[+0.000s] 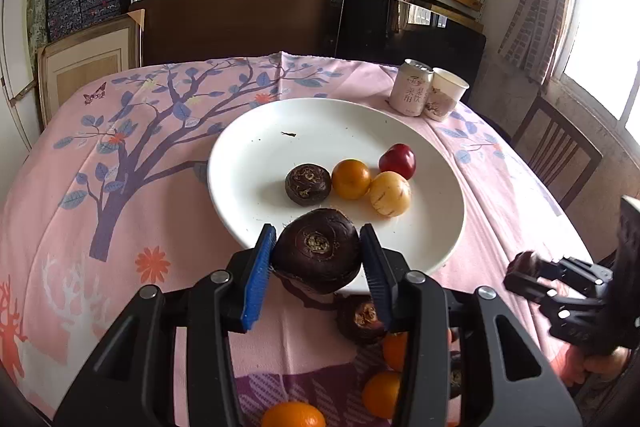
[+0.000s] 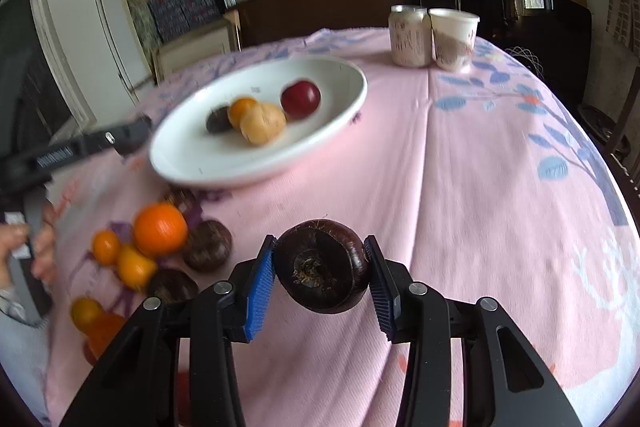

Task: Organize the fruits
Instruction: 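Lower both held mangosteens onto the plate and open both tools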

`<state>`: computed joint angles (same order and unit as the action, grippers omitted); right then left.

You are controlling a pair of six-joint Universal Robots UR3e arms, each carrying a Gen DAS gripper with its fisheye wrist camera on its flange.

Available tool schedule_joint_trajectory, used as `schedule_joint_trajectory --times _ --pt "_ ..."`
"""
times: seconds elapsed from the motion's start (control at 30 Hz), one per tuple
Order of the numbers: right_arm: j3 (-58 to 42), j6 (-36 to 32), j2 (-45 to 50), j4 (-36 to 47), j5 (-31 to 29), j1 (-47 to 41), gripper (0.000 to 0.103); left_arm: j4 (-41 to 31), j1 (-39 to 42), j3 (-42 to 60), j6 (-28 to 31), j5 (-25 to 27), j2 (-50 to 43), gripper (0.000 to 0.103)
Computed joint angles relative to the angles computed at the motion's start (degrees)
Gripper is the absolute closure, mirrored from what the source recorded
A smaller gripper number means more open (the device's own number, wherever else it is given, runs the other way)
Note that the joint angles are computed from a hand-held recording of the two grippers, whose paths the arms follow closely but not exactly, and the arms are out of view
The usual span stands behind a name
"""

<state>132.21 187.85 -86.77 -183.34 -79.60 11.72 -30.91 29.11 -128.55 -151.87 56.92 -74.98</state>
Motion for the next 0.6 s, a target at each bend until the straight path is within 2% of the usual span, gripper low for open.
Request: schedule_joint_trajectory --times 0.07,0.2,0.27,0.3,0.33,0.43,0.53,0.6 --pt "-4.3 0.9 0.8 1.1 3.0 -1.1 0.059 4.8 -3.0 2.0 -2.6 3.2 -4.8 0.061" --pt "-20.2 2.3 11.4 4.8 1.4 2.7 0.058 8.6 -5.4 4.6 -5.3 4.7 -10.9 0.061" --pt "-23.5 5.2 16.1 2.6 5.0 1.9 0.051 10.2 -5.7 4.2 -5.2 4.0 -12.5 0.057" --pt "-23.7 5.8 16.5 2.5 5.5 1.7 0.043 10.9 -5.7 3.7 -4.8 3.8 -12.7 0.052" --pt "-22.7 5.3 16.0 1.6 5.5 1.3 0.042 10.8 -5.4 3.4 -4.3 3.6 -12.5 0.044" --pt "-17.7 5.7 12.9 -2.0 6.1 -0.9 0.036 9.9 -2.1 0.8 -3.1 0.8 -8.9 0.035" --pt "-11.9 7.9 9.8 -2.7 11.2 -4.6 0.033 4.8 3.9 -3.4 0.2 -3.6 -1.4 0.026" --pt "-9.2 8.4 8.3 -1.9 12.8 -5.6 0.033 -0.5 8.5 -6.9 3.8 -5.9 5.0 0.024"
